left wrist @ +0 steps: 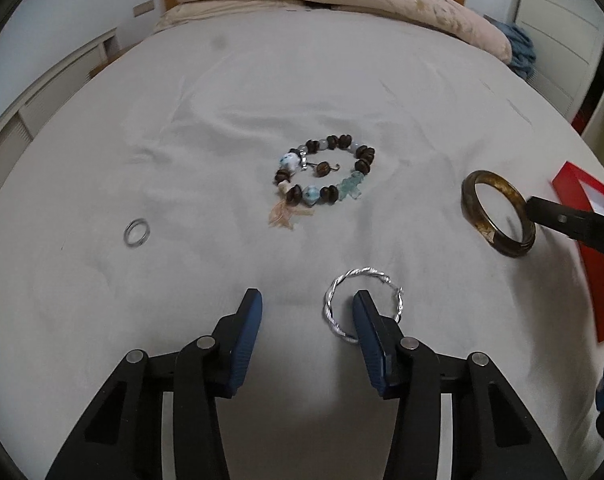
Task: Organize jewelry
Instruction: 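Grasp the twisted silver hoop with left tool while right tool grasps dark horn bangle, then carry hoop and horn bangle into the red box and release both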
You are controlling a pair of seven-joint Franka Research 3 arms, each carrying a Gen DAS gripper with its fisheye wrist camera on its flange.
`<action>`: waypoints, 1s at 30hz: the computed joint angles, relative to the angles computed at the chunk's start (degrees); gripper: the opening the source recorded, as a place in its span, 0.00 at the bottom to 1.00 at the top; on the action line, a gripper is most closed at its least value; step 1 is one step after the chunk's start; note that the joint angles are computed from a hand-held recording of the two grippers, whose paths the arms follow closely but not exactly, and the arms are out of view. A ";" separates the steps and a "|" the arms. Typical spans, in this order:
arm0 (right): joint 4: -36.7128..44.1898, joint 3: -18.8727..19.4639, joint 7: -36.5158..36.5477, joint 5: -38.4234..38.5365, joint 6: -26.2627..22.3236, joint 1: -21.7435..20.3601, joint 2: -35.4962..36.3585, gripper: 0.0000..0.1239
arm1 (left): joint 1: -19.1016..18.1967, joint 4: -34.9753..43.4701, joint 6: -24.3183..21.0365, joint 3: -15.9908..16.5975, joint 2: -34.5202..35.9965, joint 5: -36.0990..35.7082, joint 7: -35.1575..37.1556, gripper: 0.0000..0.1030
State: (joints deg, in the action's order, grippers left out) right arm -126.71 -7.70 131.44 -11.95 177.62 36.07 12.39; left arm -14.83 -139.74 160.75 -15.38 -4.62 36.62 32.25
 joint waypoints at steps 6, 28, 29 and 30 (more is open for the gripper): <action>4.67 -0.06 -3.32 1.02 -3.08 0.70 4.24 0.30 | 0.14 -0.26 1.46 0.27 0.28 0.72 1.47 0.42; 0.14 -8.98 17.63 -24.01 -1.76 7.72 -3.75 0.07 | -0.38 0.75 0.12 -0.63 -3.72 3.03 -1.95 0.05; -0.53 -8.90 19.03 -25.63 -1.82 7.55 -4.99 0.07 | -0.37 0.67 -0.23 -0.87 -4.47 2.69 -1.86 0.05; -1.25 -9.08 21.11 -28.13 -2.11 7.60 -6.51 0.07 | -0.44 0.59 -0.72 -1.17 -5.34 2.32 -1.77 0.05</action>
State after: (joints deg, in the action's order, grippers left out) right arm -127.96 -16.77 152.55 -40.08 175.51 43.67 5.88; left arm -15.27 -139.15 160.03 -16.55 -9.97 38.94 30.48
